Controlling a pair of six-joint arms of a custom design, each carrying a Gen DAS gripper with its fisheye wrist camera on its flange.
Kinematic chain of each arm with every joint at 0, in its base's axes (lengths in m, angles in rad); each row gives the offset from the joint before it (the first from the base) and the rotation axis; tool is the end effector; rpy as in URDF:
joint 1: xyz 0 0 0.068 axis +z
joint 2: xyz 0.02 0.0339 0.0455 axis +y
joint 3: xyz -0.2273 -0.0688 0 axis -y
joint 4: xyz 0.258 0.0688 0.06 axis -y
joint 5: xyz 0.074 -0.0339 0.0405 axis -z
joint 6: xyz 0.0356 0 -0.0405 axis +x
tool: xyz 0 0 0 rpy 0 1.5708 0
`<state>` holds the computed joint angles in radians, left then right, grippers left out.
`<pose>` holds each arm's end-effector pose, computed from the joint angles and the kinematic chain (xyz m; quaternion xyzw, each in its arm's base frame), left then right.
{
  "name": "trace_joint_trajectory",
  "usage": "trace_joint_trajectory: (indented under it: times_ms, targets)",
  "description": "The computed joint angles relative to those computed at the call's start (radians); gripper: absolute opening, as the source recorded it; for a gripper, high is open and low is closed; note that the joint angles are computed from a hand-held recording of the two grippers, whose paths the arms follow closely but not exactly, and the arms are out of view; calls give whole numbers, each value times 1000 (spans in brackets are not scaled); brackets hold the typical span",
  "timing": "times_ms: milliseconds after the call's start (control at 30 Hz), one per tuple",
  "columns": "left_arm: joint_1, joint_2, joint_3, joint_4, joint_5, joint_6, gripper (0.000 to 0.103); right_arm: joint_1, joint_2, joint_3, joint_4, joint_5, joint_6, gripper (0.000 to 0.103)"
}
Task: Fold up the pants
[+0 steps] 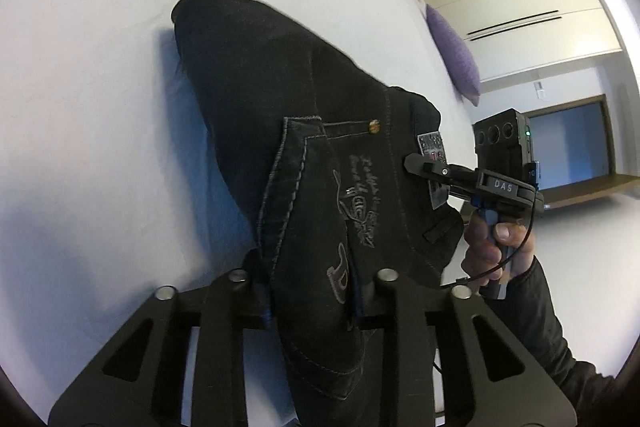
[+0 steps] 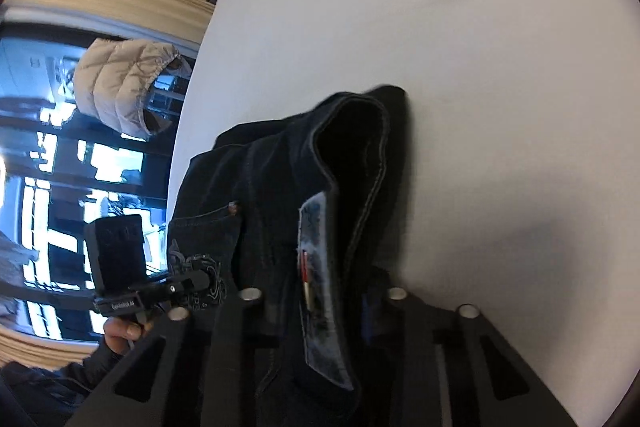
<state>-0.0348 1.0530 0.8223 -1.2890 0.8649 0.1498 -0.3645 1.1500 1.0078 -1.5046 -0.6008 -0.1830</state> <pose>0.1763 -0.0332 0.2135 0.0943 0.9028 -0.4169 0.0472 0.1783 -0.0465 0.2407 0.0977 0.9496 0.2945 0.0450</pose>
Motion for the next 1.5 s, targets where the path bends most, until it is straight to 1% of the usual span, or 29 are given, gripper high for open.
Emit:
trace_joint_trajectory:
  times_ms: [133,167,200,233,267,333,400,433,533,567,633,733,800,900,933,1000,1033,1100,1167,1200,1233,1267,1300,1333,1367,1400,1433,1467,1500]
  targets:
    - [49,12,62,-62,47,61,18,131,-17,88,12,14,99,20]
    - [75,36,104,-97,49,107,18,173,-6,111,36,13,141,20]
    - [109,111,164,-223,104,129,18,218,15,134,76,8,192,20]
    - [131,135,189,-233,102,158,18,253,38,154,117,2,240,19]
    - [151,155,206,-223,99,173,18,278,56,167,150,-2,278,19]
    - [163,192,222,-158,73,170,18,354,144,220,275,-12,390,19]
    - [204,318,339,-149,32,229,18,410,219,264,362,-7,465,19]
    - [213,367,382,-136,14,236,18,439,290,302,419,-7,504,19]
    - [239,561,533,-79,-28,238,18,493,431,376,506,14,571,19]
    - [242,602,563,-62,-32,233,18,500,496,406,538,11,587,19]
    - [243,700,634,-31,-50,227,18,512,558,423,583,8,617,19]
    - [243,807,696,-8,-57,246,18,507,670,460,640,-7,637,19]
    - [252,876,724,1,-63,261,18,503,698,441,672,-17,651,19]
    - [284,987,757,6,-58,297,21,477,729,391,741,-69,662,22]
    - [295,1009,754,10,-49,306,24,477,722,365,762,-73,670,27]
    - [319,1035,727,26,-45,328,32,462,704,297,841,-119,709,28]
    - [333,1048,716,31,-23,338,33,454,691,263,885,-141,735,28]
    - [343,1031,676,43,6,341,33,459,655,206,956,-150,790,30]
    - [349,1003,669,29,-1,351,35,466,588,140,1006,-132,838,36]
    - [348,994,669,42,-8,341,38,465,543,102,1028,-121,868,42]
    - [357,954,645,60,-26,328,43,466,516,81,1043,-107,890,48]
    - [370,915,611,84,-42,322,45,465,464,46,1052,-81,911,51]
    - [377,860,575,112,-50,303,53,470,379,-4,1043,-41,922,56]
    - [401,789,537,124,-48,305,61,478,345,-17,1030,-16,927,58]
    - [411,720,498,142,-49,295,67,495,261,-51,998,28,936,58]
    - [422,632,457,159,-61,287,77,512,196,-74,973,60,944,58]
    - [441,513,400,186,-85,282,81,537,133,-84,940,104,953,59]
    - [455,434,369,200,-101,280,81,556,97,-82,914,142,956,61]
    - [475,329,338,196,-107,289,81,596,36,-80,874,213,968,64]
